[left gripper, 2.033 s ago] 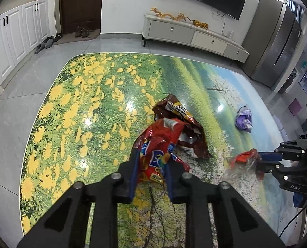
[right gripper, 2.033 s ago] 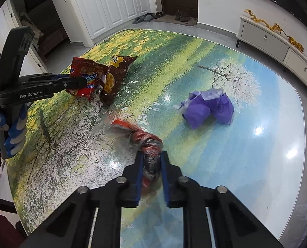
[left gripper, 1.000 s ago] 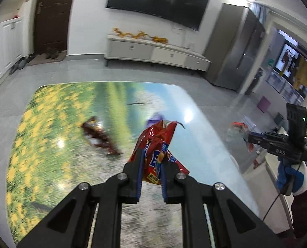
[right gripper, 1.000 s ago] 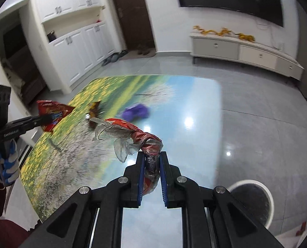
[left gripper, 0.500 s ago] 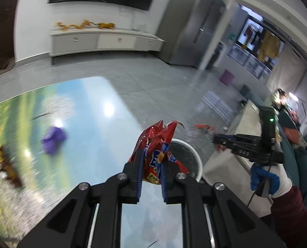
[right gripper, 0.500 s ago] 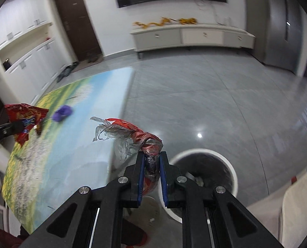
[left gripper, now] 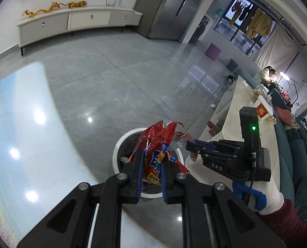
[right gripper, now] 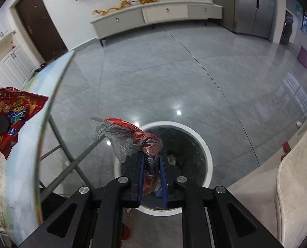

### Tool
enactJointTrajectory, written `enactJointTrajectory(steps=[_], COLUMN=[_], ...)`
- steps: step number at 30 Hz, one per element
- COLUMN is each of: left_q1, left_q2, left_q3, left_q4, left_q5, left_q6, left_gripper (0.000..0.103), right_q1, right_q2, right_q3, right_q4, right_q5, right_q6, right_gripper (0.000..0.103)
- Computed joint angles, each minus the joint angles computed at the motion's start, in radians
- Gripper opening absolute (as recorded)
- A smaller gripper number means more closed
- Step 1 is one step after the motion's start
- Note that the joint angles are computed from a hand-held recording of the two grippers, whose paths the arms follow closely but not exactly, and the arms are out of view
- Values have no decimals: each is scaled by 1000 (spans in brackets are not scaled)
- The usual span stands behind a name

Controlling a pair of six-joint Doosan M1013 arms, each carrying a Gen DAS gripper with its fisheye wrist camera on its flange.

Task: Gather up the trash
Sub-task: 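Open both tools to drop the items into the bin, then move both open tools back over the table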

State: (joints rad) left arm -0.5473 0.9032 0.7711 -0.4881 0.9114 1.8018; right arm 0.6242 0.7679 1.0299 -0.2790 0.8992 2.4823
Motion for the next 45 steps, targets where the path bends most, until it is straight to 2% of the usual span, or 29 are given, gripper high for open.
enactJointTrajectory(steps=[5, 8, 10, 11, 12, 13, 14, 15, 23, 27, 30, 37, 41, 43, 45], left_q1=[-19, -24, -24, -25, -26, -28, -28, -26, -30, -31, -33, -23, -15, -12, -8], left_q2=[66, 86, 111, 124, 127, 126, 125, 124, 72, 24, -24, -161, -223, -244, -263], left_q3=[-89, -110, -148, -169, -170, -167, -164, -162, -95, -24, 49, 266, 352, 377, 400], left_q4=[48, 66, 47, 40, 35, 28, 17, 1, 12, 63, 122, 253, 393, 459, 534], left_q5=[56, 61, 93, 104, 99, 89, 86, 88, 34, -35, -119, -372, -453, -469, -478], left_q6=[-68, -99, -112, -118, -117, -113, -108, -101, -82, -96, -131, -247, -357, -412, -477], left_gripper=[14, 16, 26, 39, 51, 56, 60, 60, 60, 60, 60, 60, 60, 60, 66], right_q1=[-13, -22, -27, -29, -29, -28, -28, -27, -21, -15, -6, 25, 40, 49, 58], right_q2=[10, 14, 18, 19, 25, 26, 25, 21, -7, -25, -41, -68, -78, -80, -77], right_q3=[3, 4, 1, 0, -8, -10, -7, -1, 39, 55, 67, 64, 49, 34, 18], right_q4=[17, 27, 39, 40, 39, 32, 25, 16, -16, -26, -48, -124, -176, -203, -220], right_q5=[20, 27, 32, 38, 48, 55, 55, 55, 36, 0, -35, -79, -90, -91, -89], right_q6=[14, 7, 2, 2, 4, 12, 21, 31, 91, 121, 155, 219, 245, 253, 255], right_gripper=[15, 15, 16, 17, 24, 36, 41, 45, 45, 45, 45, 47, 49, 52, 53])
